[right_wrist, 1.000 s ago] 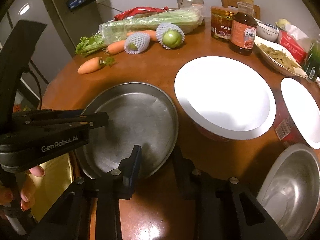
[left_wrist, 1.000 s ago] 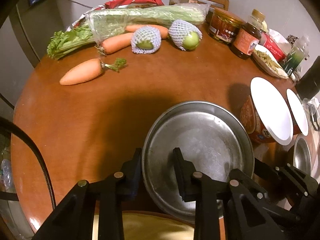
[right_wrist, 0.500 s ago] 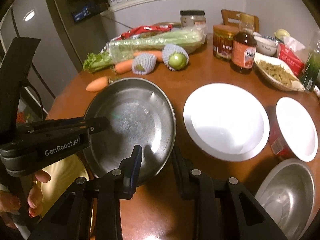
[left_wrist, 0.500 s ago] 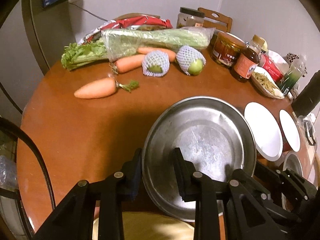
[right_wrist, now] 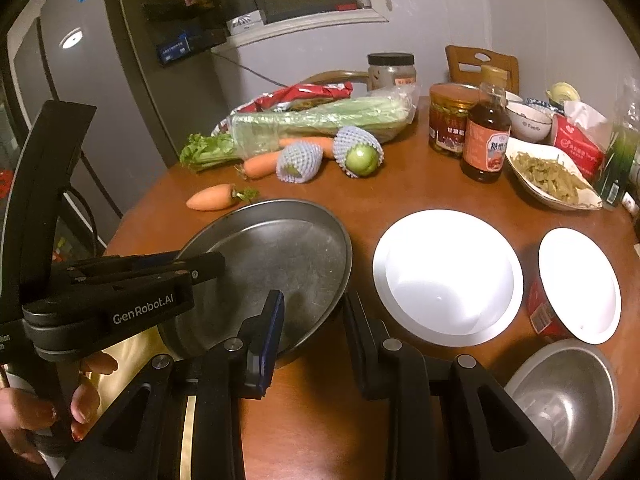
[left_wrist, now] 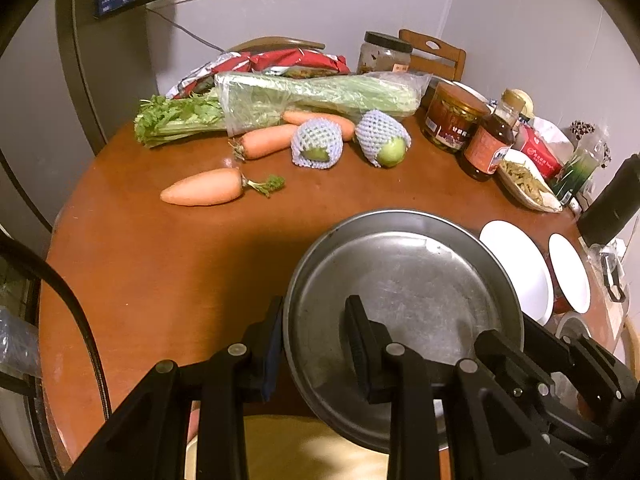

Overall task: Organize plates and bowls
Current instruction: 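Lift the grey tray with the left tool and carry it over the shell plate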

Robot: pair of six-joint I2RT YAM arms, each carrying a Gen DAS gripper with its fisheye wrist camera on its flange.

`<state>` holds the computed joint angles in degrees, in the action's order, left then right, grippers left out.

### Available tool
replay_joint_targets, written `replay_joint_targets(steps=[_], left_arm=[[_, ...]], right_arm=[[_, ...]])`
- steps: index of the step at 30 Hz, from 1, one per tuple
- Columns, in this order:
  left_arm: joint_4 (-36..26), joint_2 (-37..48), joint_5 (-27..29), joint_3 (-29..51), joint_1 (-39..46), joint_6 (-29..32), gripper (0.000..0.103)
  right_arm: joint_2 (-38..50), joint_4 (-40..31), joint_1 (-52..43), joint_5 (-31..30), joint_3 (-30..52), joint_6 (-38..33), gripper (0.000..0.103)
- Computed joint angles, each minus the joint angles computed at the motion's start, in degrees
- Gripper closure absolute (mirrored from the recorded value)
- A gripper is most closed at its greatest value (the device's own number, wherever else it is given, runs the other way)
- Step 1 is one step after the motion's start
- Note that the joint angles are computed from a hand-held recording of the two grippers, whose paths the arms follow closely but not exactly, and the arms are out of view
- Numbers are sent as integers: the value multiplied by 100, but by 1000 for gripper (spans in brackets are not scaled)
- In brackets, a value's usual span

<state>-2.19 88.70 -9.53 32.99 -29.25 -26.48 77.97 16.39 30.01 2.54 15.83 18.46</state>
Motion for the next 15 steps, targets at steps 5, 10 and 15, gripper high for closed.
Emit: replay_joint_targets(steps=[5,10,15], left_arm=[[-182,-363,-85,-133,-28,-31,72],[-385,-875,-194,-358,-87,-129,72],[-728,-1497,-357,-566,-190,-229,72]], right_arm=[[-329,-161,163,110,-51,34,72],[-722,-405,427,301,-110,125,72],[-1228,-763,842,567,-161,287,72]])
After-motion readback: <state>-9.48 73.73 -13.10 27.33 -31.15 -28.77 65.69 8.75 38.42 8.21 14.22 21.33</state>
